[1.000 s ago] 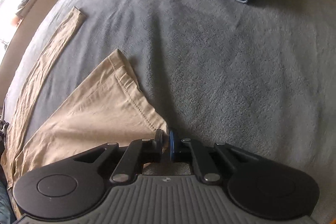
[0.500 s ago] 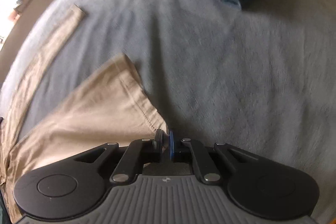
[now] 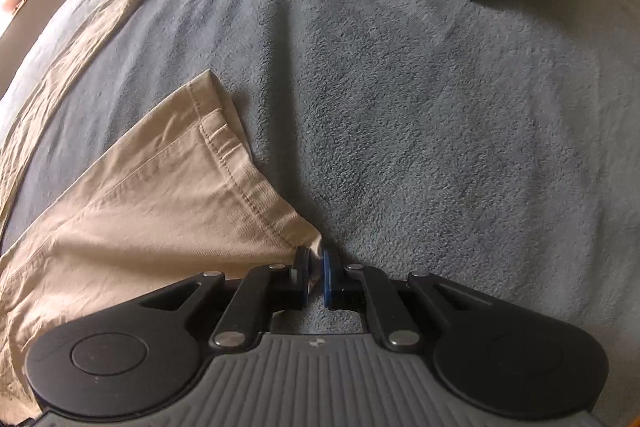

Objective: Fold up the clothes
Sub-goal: 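Grasp the trouser leg edge with the right gripper while the left gripper pinches the waist fabric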

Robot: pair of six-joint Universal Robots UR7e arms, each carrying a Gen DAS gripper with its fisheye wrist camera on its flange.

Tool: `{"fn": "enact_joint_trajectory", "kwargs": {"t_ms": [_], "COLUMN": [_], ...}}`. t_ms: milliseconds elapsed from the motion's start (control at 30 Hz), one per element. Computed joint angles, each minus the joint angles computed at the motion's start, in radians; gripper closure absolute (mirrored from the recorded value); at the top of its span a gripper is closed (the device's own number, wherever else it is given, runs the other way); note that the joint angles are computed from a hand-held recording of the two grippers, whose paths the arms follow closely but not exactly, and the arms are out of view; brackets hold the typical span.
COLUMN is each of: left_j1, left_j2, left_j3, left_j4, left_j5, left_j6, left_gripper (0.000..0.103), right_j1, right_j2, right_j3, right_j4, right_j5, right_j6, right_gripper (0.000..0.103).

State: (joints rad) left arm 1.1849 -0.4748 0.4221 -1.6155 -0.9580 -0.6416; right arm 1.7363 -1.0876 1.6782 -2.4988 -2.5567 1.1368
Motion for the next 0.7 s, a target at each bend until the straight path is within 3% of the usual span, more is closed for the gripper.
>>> {"fn": "enact_joint_trajectory", "kwargs": {"t_ms": [200, 300, 367, 467, 700], "left_j1": [0.007, 0.007, 0.007, -0.003, -0.024], "left_j2": [-0.023, -0.022, -0.017, -0.036, -0.073], "left_j3": [0.062, 0.077, 0.077, 0.12, 0.143], "left_j4": [-0.099, -0.127, -0.136, -0.179, -0.149], "left_j5": [-0.053, -0.04, -0.028, -0.003, 0.014], "left_j6": [-0.004, -0.005, -0.013, 0.007, 0.021], "left_gripper": [0.062, 0.071, 0.091, 0.101, 0.103], "right_j1": [-0.003, -0.004, -0.004, -0.001, 0.038], "right_j2": [-0.01, -0.012, -0.014, -0.017, -0.036], "right_j3": [0.005, 0.008, 0.004, -0.004, -0.044], "right_j4": [-0.007, -0.014, -0.005, 0.02, 0.123], "right_j5": [0.012, 0.013, 0.013, 0.007, -0.015], "right_j6": [0.004, 0.0, -0.002, -0.015, 0.025], "right_gripper": [0.097, 0.097, 0.097, 0.097, 0.097]}}
